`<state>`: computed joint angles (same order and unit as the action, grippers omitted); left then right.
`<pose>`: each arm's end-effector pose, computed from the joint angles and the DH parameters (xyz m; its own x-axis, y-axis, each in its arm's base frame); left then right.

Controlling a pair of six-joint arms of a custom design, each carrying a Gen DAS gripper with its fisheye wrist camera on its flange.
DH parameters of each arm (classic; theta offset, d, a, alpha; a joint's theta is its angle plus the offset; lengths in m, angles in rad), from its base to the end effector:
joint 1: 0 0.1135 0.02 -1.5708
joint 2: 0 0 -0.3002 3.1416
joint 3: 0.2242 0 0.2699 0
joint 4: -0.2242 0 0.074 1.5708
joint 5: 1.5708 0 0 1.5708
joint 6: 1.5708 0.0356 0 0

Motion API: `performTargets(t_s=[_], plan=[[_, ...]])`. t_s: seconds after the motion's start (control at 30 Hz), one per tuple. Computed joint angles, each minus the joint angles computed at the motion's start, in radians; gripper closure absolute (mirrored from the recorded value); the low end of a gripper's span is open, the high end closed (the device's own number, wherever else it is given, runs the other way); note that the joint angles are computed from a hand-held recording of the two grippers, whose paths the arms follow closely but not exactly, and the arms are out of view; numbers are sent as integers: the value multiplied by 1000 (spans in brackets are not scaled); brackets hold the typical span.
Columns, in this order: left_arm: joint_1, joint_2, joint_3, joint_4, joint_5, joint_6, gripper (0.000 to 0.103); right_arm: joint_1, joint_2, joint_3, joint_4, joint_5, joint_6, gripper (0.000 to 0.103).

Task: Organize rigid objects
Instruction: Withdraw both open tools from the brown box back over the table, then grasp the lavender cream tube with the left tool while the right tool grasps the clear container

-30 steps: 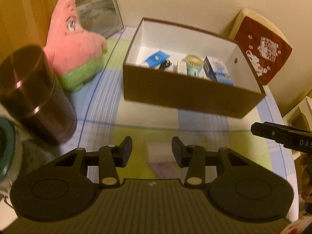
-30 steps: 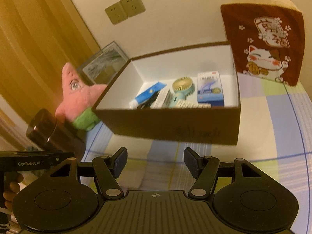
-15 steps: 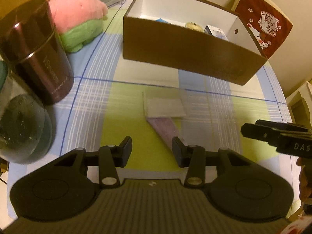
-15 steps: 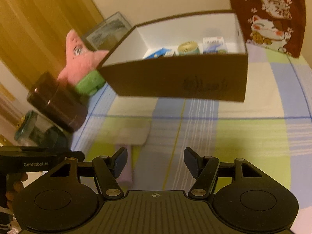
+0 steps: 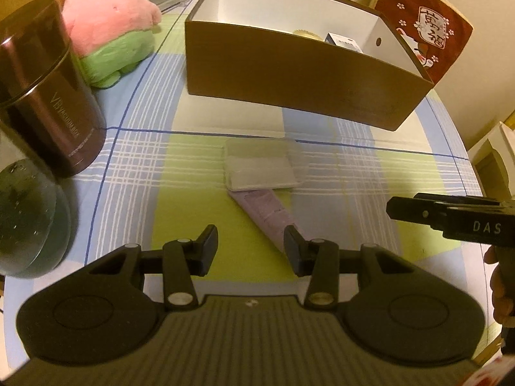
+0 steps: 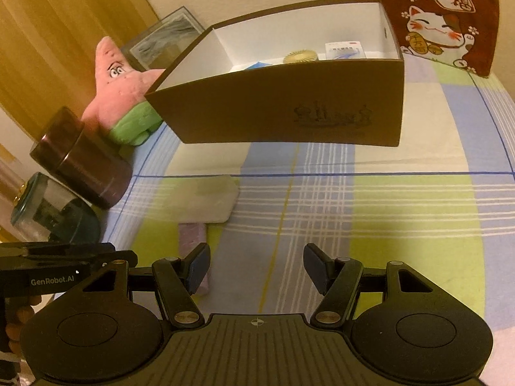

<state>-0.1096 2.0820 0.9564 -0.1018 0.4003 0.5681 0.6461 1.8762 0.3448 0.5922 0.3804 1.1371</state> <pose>0.3666 -0.0543 0.0631 -0.6646 0.5716 -0.4812 0.6984 0.7041 -0.1282 0.2026 0.1362 0.0528 -0.6192 0.5883 -0.5200 0.4234 0.8079 0.4098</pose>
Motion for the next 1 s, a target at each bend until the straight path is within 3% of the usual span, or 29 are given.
performTargets(t_s=[0.33, 0.73, 0.8, 0.87, 1.0], plan=[[-37, 73, 73, -8, -17, -24, 55, -64, 54, 13, 41, -36, -50, 39], [-148, 185, 115, 26, -107, -93, 54, -124, 133, 46, 66, -99, -56, 39], [-153, 195, 119, 39, -121, -96, 58, -127, 141, 44, 70, -101, -50, 39], [-146, 207, 131, 35, -119, -92, 69, -129, 145, 41, 76, -102, -45, 39], [-125, 217, 141, 43, -150, -62, 72, -136, 157, 43, 83, -109, -47, 39]])
